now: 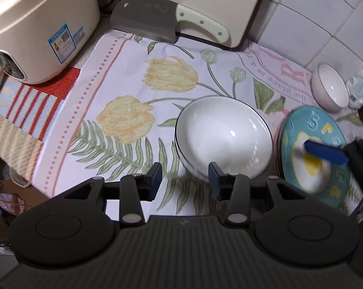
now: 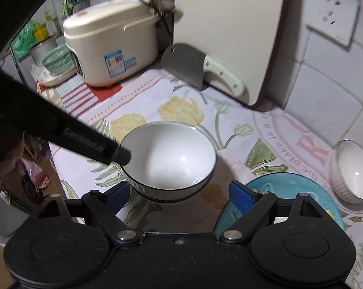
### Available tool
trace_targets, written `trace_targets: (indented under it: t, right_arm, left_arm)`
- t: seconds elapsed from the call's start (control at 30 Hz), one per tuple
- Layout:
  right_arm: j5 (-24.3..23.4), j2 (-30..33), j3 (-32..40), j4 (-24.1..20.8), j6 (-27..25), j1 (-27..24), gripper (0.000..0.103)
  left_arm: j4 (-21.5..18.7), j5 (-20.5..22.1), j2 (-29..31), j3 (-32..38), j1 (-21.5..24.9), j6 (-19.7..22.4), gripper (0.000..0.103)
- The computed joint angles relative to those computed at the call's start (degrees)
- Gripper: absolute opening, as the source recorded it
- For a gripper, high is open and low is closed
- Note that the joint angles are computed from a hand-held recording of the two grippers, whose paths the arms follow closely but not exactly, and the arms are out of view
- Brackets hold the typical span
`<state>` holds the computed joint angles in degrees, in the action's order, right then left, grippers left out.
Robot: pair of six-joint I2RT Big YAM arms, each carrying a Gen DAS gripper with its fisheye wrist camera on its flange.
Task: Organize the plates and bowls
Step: 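Lower the second bowl into the first bowl and open both grippers, then move both grippers to the third white bowl by the wall and close them on its rim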
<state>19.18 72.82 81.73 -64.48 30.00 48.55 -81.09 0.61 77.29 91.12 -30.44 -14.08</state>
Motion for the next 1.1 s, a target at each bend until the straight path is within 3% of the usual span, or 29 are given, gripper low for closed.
trace_targets:
  t: [0.13,0.53,0.87,1.1]
  right_arm:
    - [2.3,-2.8,0.8,-2.8,1.0,1.3,0.091]
    - [13.0,-9.2,4.0,-11.0,2.0,5.9,0.091]
    - [20.3,-14.6,4.7,-18.9,4.0,8.0,0.092]
    - [21.0,-19.7,2.3,-20.0,2.5,5.2,0.092]
  left_arm:
    - [-3.9,-0.5,-0.8,2.3,-1.1,0.7,0.044]
    - [-10.4,-2.1,-1.9,10.4,-6.6,2.3,0.052]
    - [-12.0,-3.1,0.9,17.8,-13.1,1.3,0.052]
    - [-11.6,-4.6,5.0,22.6,-17.5,-2.4,0.052]
